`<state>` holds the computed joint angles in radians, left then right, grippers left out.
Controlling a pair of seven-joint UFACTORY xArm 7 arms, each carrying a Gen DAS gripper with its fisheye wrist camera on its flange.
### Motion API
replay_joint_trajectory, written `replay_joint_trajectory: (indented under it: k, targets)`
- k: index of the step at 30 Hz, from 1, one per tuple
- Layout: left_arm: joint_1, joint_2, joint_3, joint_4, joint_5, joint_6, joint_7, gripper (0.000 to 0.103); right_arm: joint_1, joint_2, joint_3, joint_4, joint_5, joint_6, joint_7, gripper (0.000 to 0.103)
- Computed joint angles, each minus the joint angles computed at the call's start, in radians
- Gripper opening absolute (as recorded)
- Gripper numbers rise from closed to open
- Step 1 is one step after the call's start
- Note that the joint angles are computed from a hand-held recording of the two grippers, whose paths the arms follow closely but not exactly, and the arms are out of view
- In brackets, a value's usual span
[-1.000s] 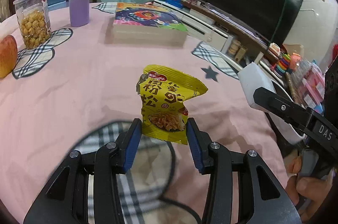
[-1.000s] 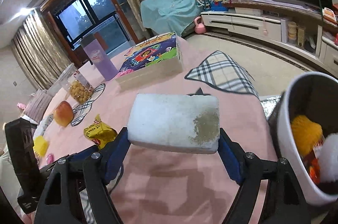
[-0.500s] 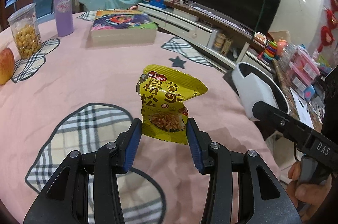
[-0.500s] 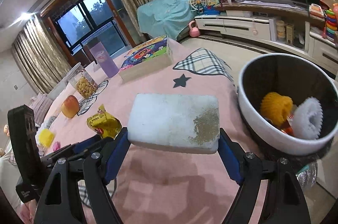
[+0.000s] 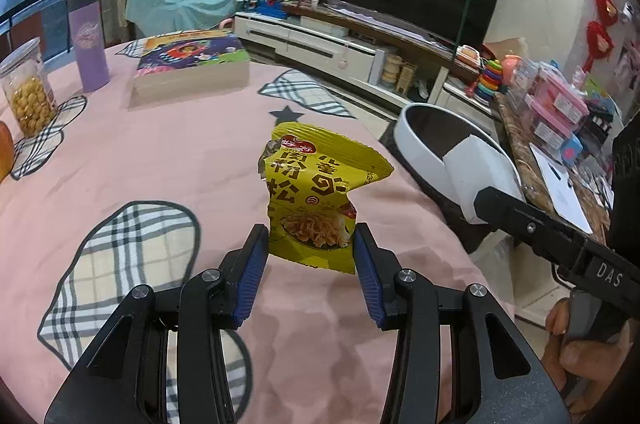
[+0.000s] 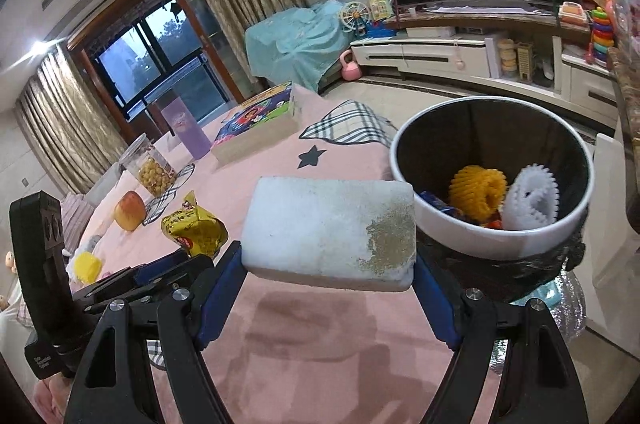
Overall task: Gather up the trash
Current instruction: 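Carry yellow chip bag and white foam block over the bin with both tools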
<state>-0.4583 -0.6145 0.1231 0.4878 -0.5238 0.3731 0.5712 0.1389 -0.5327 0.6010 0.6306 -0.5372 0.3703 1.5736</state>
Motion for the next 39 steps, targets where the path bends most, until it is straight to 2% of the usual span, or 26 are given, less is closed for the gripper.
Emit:
replay_joint_trajectory:
  k: [11, 20, 39]
  targets:
    - [-0.041, 0.006, -0.043, 0.013, 0.019, -0.018, -0.025, 0.043, 0.033, -0.124, -0.045, -0.08, 0.06, 0.037, -0.029, 0.081]
    - [-0.081, 0.046, -0.054, 0.042, 0.018, -0.036, -0.035, 0.043, 0.042, -0.203, -0.068, -0.139, 0.125, 0.059, -0.08, 0.081]
    - [-0.127, 0.154, -0.094, 0.118, -0.008, -0.063, -0.026, 0.043, 0.035, -0.274, -0.134, -0.213, 0.213, 0.062, -0.202, 0.081]
